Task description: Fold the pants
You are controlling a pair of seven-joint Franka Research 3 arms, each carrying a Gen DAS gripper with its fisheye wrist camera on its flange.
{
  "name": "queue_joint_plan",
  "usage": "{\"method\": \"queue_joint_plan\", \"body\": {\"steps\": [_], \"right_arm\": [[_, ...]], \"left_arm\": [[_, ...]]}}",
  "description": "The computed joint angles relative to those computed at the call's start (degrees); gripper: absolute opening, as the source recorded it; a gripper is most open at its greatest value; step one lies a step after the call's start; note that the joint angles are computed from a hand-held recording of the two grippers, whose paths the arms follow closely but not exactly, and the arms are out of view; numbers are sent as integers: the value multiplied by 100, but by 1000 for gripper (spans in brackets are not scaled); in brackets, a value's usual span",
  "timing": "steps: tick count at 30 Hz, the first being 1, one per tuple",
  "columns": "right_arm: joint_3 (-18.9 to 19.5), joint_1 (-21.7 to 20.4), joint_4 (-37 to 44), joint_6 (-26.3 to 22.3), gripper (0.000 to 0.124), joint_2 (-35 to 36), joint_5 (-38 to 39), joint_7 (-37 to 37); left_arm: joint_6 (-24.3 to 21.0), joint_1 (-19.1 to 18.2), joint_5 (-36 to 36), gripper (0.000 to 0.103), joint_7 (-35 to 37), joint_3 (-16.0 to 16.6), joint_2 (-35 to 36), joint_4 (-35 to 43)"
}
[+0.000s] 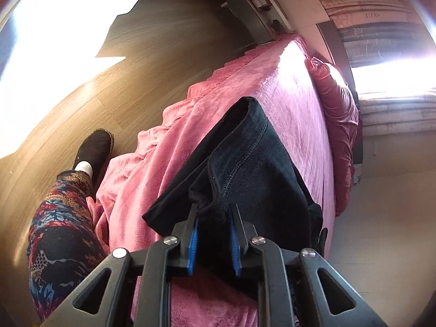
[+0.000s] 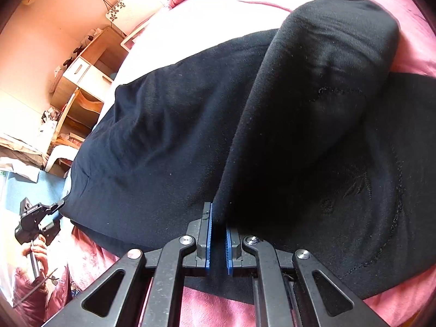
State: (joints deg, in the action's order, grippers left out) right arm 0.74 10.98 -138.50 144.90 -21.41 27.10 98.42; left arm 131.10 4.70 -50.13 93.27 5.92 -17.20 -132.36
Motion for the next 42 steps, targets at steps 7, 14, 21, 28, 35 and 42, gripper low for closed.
{"method": "queue_joint_plan", "body": {"steps": [7,14,21,28,35,42], "right_arm": [[3,-2,-218,-224,8,-657,-137,-142],[66,-41,-407,-335,7,-563,-257,-36],[95,-44,-362,-450,7,-548,-431,-124],[-128,-53,-208,-905,35,-665,-324,-396],[2,-1019,277,-1053,39,-954,-1317,180],[134,-1474,1964,-700,45,820,-2361,1437]], "left_arm": [[-12,-13,118,10,522,36,-64,120],[-150,88,654,10,187,-52,101,-17],[-130,106,1237,14,60,-162,56,26],[67,259,3133,35,-1145,-479,-113,205],[1071,-501,2753,35,-432,-201,-465,124],[650,-1506,1292,34,1393,-230,-29,555]]}}
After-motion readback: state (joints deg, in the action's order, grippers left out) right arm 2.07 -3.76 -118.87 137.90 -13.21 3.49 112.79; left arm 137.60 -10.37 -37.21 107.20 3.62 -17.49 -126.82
